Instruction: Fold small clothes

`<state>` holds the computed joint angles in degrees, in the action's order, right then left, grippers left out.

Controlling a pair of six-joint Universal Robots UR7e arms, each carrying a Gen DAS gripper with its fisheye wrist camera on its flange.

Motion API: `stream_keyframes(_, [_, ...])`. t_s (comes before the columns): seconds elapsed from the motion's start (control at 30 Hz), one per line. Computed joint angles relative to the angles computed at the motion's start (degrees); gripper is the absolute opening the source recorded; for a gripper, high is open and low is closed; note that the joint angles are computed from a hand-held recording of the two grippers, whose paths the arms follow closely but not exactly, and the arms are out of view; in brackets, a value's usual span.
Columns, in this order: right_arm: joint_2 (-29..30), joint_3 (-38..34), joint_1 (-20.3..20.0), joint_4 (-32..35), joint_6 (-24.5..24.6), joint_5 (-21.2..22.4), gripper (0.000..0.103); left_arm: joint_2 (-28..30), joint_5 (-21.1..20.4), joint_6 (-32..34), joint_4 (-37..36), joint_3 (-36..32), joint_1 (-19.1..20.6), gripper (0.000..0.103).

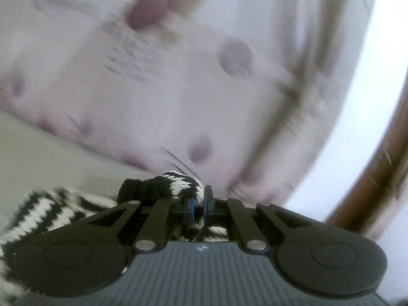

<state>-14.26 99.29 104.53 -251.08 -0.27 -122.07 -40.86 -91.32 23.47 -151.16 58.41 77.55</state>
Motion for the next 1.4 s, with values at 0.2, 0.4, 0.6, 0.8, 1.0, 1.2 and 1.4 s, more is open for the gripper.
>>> stream_keyframes(0.2, [-1.3, 2.5, -1.4, -2.0, -0.2, 1.9, 0.068, 3.1, -0.2, 2.3, -1.0, 5.4, -1.9, 0.006])
stream_keyframes(0.4, [-1.7, 3.8, -2.7, -3.8, -0.4, 3.8, 0.068, 5.2, 0.3, 6.4, -1.8, 9.0, -2.1, 0.006])
stream_keyframes(0.6, [-1.5, 4.1, -4.0, -3.8, 1.0, 5.1, 0.069, 6.8, -5.3, 11.3, 2.5, 8.0, -0.6, 0.032])
stream_keyframes(0.8, [-2.0, 3.9, -3.9, -3.2, 0.3, 5.2, 0.069, 4.5, -15.6, 10.4, 2.6, 9.6, 0.7, 0.102])
stream_keyframes(1.0, [-3.4, 1.2, -2.5, 1.8, -3.2, 6.5, 0.069, 1.1, -21.2, 8.1, 6.2, 8.7, 3.2, 0.103])
stream_keyframes(1.2, [-0.3, -9.9, -0.4, 13.2, -7.3, 8.5, 0.069, 3.5, -17.8, 10.2, 15.7, 2.2, 2.0, 0.102])
stream_keyframes(1.4, [1.9, -9.6, -0.2, 13.5, -5.6, 5.7, 0.069, 4.7, -14.6, 23.6, 27.3, 0.3, -1.3, 0.103])
